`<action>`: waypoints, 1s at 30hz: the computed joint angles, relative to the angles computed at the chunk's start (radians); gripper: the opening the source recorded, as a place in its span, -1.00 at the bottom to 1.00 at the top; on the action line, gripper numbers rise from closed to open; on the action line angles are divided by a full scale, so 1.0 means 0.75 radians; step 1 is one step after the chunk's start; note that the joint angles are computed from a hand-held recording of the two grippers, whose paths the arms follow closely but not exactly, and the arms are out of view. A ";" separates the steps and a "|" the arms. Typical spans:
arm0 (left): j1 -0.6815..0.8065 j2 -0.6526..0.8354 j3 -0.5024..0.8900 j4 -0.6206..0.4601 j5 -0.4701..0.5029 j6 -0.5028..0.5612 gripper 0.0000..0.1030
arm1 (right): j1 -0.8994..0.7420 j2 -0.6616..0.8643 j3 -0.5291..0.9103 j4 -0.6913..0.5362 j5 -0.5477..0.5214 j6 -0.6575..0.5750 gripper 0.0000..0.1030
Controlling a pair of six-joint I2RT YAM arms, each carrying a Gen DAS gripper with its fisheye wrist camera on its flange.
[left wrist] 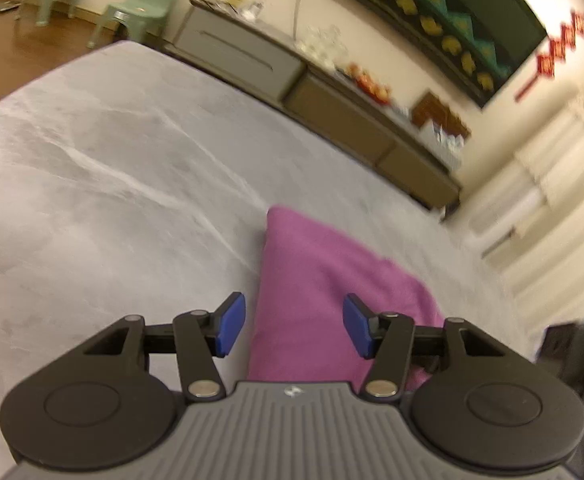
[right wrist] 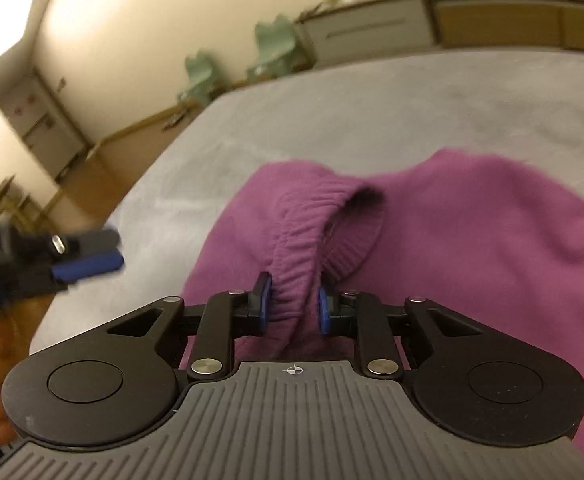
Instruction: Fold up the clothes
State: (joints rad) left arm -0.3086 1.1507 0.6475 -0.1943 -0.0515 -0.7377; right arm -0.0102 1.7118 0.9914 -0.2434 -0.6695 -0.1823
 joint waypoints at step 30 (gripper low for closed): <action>-0.018 0.184 -0.039 0.046 0.205 -0.105 0.09 | 0.024 0.004 0.000 0.026 0.033 -0.201 0.16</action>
State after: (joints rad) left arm -0.3218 1.2885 0.6186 -0.1597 0.1019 -0.8167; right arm 0.0079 1.7146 0.9916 -0.2242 -0.6445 -0.3331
